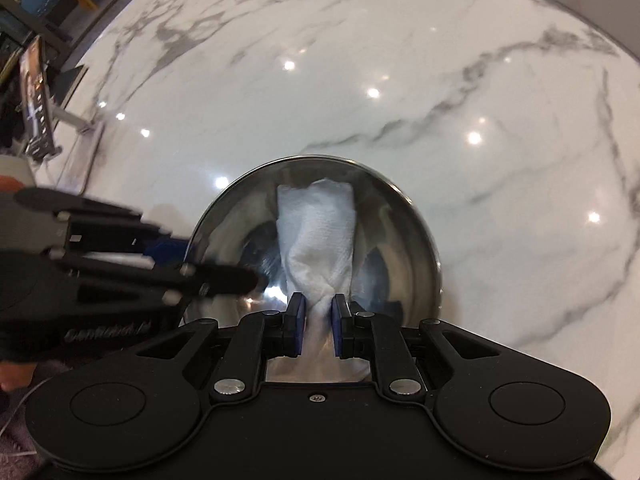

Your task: Clean bowl

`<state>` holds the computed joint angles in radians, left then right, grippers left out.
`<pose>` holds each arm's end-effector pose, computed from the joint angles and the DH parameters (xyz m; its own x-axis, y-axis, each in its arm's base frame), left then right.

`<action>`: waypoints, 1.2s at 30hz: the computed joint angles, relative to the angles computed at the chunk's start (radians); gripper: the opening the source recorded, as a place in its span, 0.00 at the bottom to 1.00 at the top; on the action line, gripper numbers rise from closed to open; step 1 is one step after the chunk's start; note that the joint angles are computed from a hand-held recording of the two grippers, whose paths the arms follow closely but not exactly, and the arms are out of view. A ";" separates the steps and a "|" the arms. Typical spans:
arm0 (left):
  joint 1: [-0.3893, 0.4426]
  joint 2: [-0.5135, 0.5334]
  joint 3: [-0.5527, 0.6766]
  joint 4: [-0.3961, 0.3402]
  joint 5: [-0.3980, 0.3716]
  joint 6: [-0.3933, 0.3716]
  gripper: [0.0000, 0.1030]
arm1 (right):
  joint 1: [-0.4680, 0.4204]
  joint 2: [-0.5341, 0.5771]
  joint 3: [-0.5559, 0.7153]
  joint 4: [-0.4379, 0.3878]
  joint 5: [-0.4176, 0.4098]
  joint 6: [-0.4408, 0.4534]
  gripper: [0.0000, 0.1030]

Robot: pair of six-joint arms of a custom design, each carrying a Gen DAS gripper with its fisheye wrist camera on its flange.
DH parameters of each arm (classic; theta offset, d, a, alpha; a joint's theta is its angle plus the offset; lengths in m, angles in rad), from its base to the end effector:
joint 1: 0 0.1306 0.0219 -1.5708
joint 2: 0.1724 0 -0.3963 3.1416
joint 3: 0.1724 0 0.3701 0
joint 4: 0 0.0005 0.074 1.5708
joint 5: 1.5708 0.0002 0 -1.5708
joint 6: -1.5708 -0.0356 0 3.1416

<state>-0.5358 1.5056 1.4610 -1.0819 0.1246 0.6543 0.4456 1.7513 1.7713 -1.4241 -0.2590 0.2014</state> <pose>0.4109 -0.2497 0.4093 -0.9523 -0.1369 -0.2728 -0.0341 0.9359 -0.3506 0.4896 0.2434 0.4029 -0.7809 -0.5872 -0.2131 -0.6238 0.7517 0.2143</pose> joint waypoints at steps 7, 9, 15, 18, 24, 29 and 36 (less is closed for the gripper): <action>-0.015 0.014 0.033 -0.043 -0.060 -0.083 0.14 | 0.080 -0.045 -0.039 0.040 0.207 0.235 0.11; -0.013 0.018 0.038 -0.050 -0.054 -0.095 0.13 | 0.114 -0.079 -0.087 0.104 0.308 0.334 0.11; -0.007 0.024 0.048 -0.058 -0.044 -0.102 0.14 | 0.158 -0.131 -0.173 0.213 0.431 0.483 0.11; -0.002 0.025 0.052 -0.060 -0.034 -0.094 0.14 | 0.151 -0.130 -0.172 0.208 0.412 0.463 0.11; 0.034 0.023 0.066 -0.091 0.055 -0.020 0.28 | 0.121 -0.113 -0.137 0.173 0.347 0.389 0.12; 0.052 0.059 0.136 -0.193 0.105 -0.046 0.36 | 0.121 -0.115 -0.141 0.177 0.336 0.372 0.12; 0.057 0.150 0.255 -0.359 0.208 -0.094 0.36 | 0.106 -0.126 -0.151 0.186 0.302 0.353 0.12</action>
<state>-0.4792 1.6552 1.7156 -1.4410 0.3325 0.5605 0.5517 1.6255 1.6207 -1.2381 0.0431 0.5545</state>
